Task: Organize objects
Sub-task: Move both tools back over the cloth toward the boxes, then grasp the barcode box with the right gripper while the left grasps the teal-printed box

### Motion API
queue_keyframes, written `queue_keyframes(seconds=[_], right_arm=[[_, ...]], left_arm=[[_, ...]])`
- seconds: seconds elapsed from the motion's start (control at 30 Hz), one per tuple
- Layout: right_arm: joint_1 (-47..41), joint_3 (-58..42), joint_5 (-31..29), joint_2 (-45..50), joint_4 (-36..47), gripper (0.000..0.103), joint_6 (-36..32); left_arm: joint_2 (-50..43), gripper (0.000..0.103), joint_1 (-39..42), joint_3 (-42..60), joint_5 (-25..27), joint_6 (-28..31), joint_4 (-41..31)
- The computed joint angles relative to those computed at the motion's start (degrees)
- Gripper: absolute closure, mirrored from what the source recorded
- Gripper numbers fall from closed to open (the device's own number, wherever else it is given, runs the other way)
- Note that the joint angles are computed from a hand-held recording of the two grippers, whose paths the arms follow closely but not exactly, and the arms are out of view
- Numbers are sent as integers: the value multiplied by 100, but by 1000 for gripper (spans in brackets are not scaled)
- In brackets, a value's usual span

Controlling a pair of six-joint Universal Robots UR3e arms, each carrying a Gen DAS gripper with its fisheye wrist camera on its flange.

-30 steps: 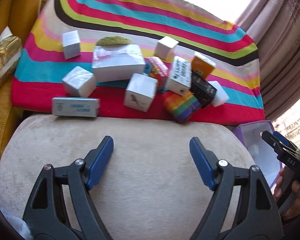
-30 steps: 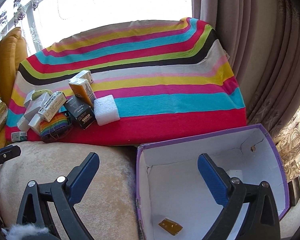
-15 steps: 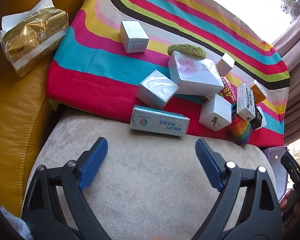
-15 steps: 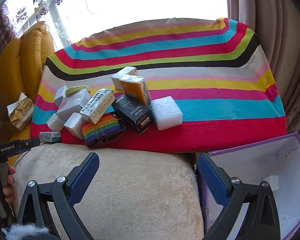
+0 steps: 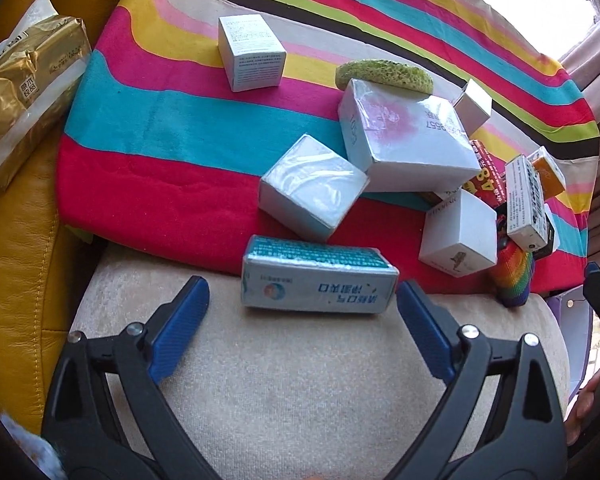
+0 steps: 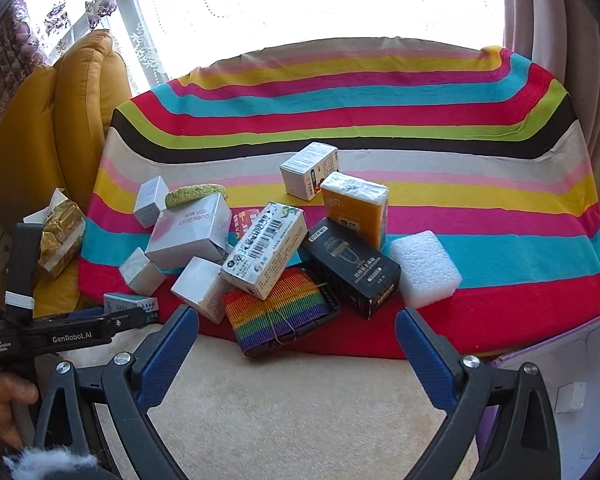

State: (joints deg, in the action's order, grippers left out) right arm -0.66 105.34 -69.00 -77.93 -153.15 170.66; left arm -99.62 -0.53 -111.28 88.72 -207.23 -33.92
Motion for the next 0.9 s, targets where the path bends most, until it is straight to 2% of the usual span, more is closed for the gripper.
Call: queue_keyframes(seconds=[0.1, 0.17, 0.23, 0.37, 0.47, 0.57, 0.67, 0.83, 0.9], right_arm=[[253, -395, -153, 347, -28, 3, 194], [420, -648, -291, 586, -90, 3, 332], [585, -931, -488, 833, -91, 3, 455], [857, -1502, -862, 1282, 32, 4, 631], [993, -1841, -1109, 1533, 84, 9, 728], [1085, -2140, -1349, 1744, 223, 19, 789], [1128, -2345, -1458, 1900, 404, 33, 765], [1161, -2361, -1373, 1943, 421, 66, 610], [1177, -2242, -1395, 1870, 320, 69, 582]], left_arm=[[-75, 10, -83, 33, 114, 27, 37], [-129, 20, -157, 66, 201, 70, 27], [-172, 25, -245, 100, 338, 64, 11], [-130, 27, -334, -3, 414, 59, 143], [-7, 27, -288, -210, 363, 70, 322], [99, 27, -399, -330, 497, 43, 419], [188, 27, -545, -440, 626, 13, 522], [333, 27, -673, -536, 782, -89, 595], [434, 27, -721, -617, 865, -132, 616]])
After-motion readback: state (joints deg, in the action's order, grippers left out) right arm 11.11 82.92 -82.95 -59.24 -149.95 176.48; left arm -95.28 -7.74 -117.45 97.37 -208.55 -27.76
